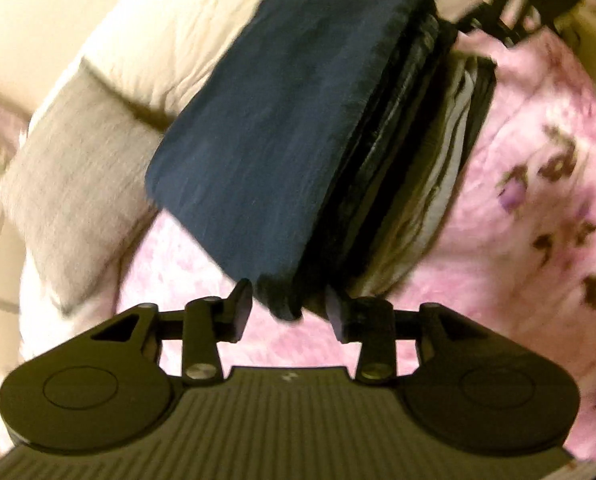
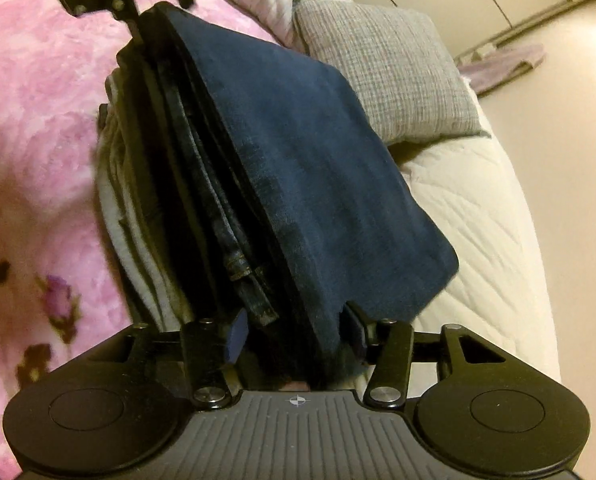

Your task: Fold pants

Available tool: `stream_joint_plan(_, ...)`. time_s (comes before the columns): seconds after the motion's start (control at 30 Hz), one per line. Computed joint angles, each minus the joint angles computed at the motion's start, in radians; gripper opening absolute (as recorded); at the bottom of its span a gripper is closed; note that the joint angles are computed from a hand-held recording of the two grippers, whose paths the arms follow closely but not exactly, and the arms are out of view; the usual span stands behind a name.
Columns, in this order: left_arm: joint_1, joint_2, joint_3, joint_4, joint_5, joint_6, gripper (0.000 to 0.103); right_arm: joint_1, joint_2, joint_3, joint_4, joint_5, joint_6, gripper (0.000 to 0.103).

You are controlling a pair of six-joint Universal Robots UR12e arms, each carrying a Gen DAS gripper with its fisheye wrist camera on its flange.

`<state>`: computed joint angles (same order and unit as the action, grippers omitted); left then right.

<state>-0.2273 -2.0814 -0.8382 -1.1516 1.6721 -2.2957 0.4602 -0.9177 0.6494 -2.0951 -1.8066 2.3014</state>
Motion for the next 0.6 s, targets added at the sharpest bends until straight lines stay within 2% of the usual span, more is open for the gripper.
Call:
stream_joint_plan(0.07,0.005,0.014,0.006,-0.039,-0.009,-0.106,0.043,0.004,0.005,-0.038,0.057,-0.013,0.060,0.051)
stream_joint_plan(0.13,0.013,0.030,0.009,-0.066,-0.026,-0.207,0.050,0.006,0.015,-0.101,0.149,-0.014,0.185,0.053)
stream_joint_plan(0.27,0.037,0.080,-0.007,-0.100,-0.111,-0.445,0.075,0.014,0.013,-0.197,0.301,0.002,0.496,0.067)
stream_joint_plan(0.3,0.040,0.096,-0.022,-0.094,-0.128,-0.483,0.084,0.018,0.005,-0.209,0.324,0.009,0.584,0.073)
stream_joint_plan(0.4,0.049,0.150,-0.071,-0.066,-0.144,-0.598,0.096,0.034,-0.021,-0.230,0.364,0.040,0.838,0.079)
stream_joint_plan(0.5,0.063,0.200,-0.103,-0.074,-0.181,-0.733,0.102,0.057,-0.041,-0.249,0.388,0.043,1.059,0.081)
stream_joint_plan(0.6,0.071,0.237,-0.115,-0.103,-0.200,-0.774,0.102,0.082,-0.032,-0.325,0.461,0.041,1.242,0.081)
